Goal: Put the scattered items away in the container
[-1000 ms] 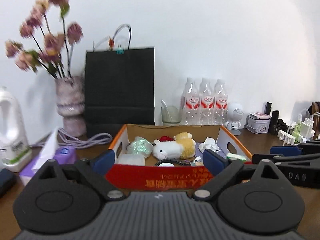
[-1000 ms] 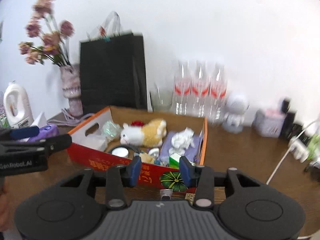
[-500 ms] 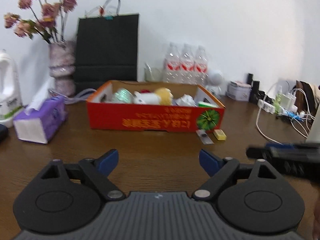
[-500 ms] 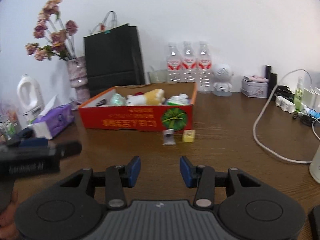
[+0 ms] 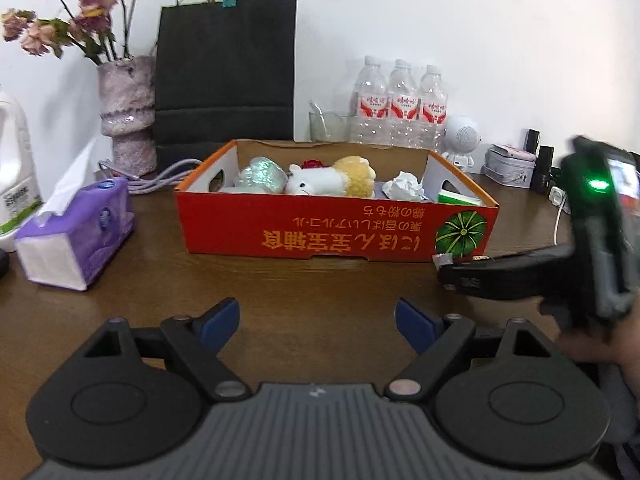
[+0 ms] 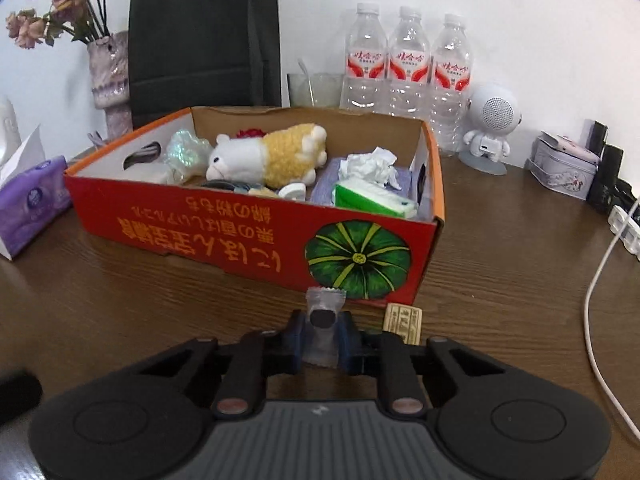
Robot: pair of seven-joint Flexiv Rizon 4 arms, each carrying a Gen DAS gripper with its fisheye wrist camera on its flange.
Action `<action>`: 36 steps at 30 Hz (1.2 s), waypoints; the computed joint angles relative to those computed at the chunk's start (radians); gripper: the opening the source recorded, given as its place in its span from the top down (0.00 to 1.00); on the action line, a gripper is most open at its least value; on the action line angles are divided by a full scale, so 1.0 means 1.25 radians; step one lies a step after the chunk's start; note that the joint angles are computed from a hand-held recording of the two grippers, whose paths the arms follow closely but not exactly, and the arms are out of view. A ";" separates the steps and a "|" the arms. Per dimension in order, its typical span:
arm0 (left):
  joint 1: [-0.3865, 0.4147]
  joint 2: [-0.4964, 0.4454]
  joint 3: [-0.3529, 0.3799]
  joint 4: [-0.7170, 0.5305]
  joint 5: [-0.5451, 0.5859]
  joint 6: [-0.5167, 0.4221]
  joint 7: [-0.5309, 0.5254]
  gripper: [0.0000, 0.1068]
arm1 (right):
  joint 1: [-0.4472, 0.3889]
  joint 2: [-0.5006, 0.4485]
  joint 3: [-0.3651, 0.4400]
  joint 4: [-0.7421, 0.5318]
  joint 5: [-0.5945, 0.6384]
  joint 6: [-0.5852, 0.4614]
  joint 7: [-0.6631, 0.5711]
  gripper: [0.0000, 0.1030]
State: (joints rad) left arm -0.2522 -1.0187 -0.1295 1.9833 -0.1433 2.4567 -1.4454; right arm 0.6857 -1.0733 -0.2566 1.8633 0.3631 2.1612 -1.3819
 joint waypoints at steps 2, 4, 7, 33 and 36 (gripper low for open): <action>0.001 -0.008 -0.009 -0.035 0.016 -0.038 0.013 0.25 | -0.025 0.019 0.027 0.031 -0.018 0.034 -0.005 0.97; 0.001 -0.019 -0.024 -0.080 0.034 -0.088 0.026 0.32 | -0.040 0.033 0.042 0.069 0.003 0.106 -0.011 0.97; -0.011 -0.044 -0.052 -0.165 0.044 -0.186 0.043 0.45 | -0.110 0.049 0.096 0.109 0.020 0.194 0.010 0.99; -0.017 -0.055 -0.069 -0.178 0.102 -0.227 0.066 0.94 | -0.175 0.031 0.164 0.231 -0.030 0.357 -0.005 0.70; 0.022 -0.075 -0.126 -0.214 0.166 -0.276 0.075 0.58 | -0.137 0.041 0.129 0.213 0.054 0.294 -0.048 0.66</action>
State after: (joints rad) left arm -0.2251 -1.1123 -0.2870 1.7163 0.0642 2.1123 -1.3521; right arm 0.5143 -1.0219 -0.0956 2.1295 0.4302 2.5288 -1.4417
